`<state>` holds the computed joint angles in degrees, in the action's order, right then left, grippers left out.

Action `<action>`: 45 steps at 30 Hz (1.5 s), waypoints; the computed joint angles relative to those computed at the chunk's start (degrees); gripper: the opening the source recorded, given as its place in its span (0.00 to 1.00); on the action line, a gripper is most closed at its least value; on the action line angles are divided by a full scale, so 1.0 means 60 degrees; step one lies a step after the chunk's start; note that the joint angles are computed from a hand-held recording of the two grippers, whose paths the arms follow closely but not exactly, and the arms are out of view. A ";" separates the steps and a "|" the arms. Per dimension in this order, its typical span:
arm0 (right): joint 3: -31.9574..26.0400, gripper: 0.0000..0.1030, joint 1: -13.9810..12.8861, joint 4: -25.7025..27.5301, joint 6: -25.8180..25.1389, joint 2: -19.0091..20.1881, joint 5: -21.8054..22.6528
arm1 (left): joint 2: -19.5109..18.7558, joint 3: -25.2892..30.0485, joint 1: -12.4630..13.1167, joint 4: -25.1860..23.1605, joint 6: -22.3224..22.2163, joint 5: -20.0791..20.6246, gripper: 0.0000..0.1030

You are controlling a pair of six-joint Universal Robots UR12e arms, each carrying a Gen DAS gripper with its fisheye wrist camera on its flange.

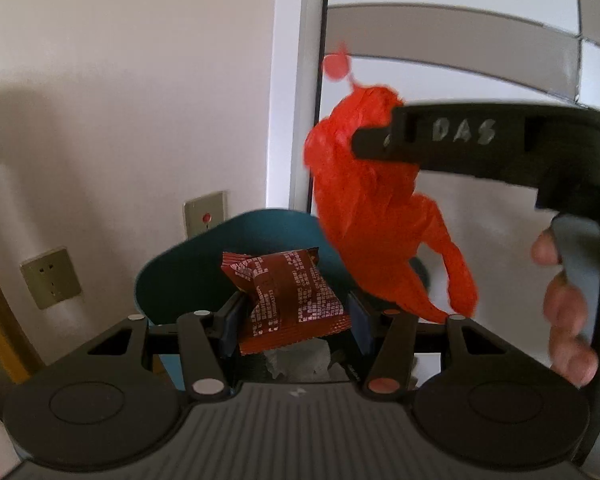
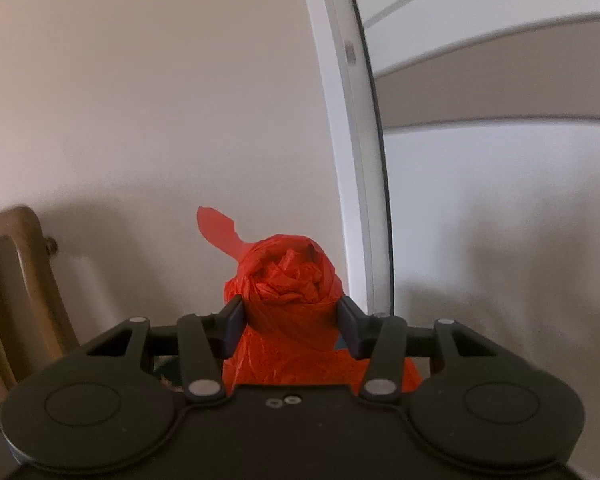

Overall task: Collect trash
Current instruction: 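Lift the brown packet and red bag with both tools over the teal bin, then open the left tool and right tool to drop the packet and bag into the bin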

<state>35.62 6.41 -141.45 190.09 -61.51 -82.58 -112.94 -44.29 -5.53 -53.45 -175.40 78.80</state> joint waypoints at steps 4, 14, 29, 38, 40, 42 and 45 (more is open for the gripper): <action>-0.0261 0.46 0.0107 0.0886 -0.0289 0.0156 -0.0304 | -0.0221 0.0299 -0.0058 -0.0424 0.0041 0.0119 0.52; -0.0961 0.51 0.0201 0.2507 -0.0528 0.0416 -0.0680 | -0.0972 0.1625 -0.0173 -0.1980 0.0216 0.0505 0.52; 0.0496 0.52 -0.0174 0.2006 -0.0510 -0.0727 -0.0357 | -0.1297 0.2261 -0.0317 -0.2675 -0.0228 0.0869 0.80; 0.1938 0.53 -0.0498 0.1349 -0.0493 -0.1846 -0.0095 | -0.0784 0.1752 -0.0406 -0.2251 -0.0606 0.0943 0.80; 0.2258 0.53 -0.0527 0.1247 -0.0504 -0.2105 -0.0109 | -0.0560 0.1494 -0.0433 -0.2071 -0.0630 0.0939 0.80; 0.2556 0.53 -0.0570 0.1173 -0.0501 -0.2359 -0.0077 | -0.0362 0.1311 -0.0466 -0.1978 -0.0628 0.0928 0.80; 0.3042 0.53 -0.0637 0.1018 -0.0563 -0.2776 -0.0039 | -0.0005 0.0934 -0.0484 -0.1776 -0.0568 0.0842 0.80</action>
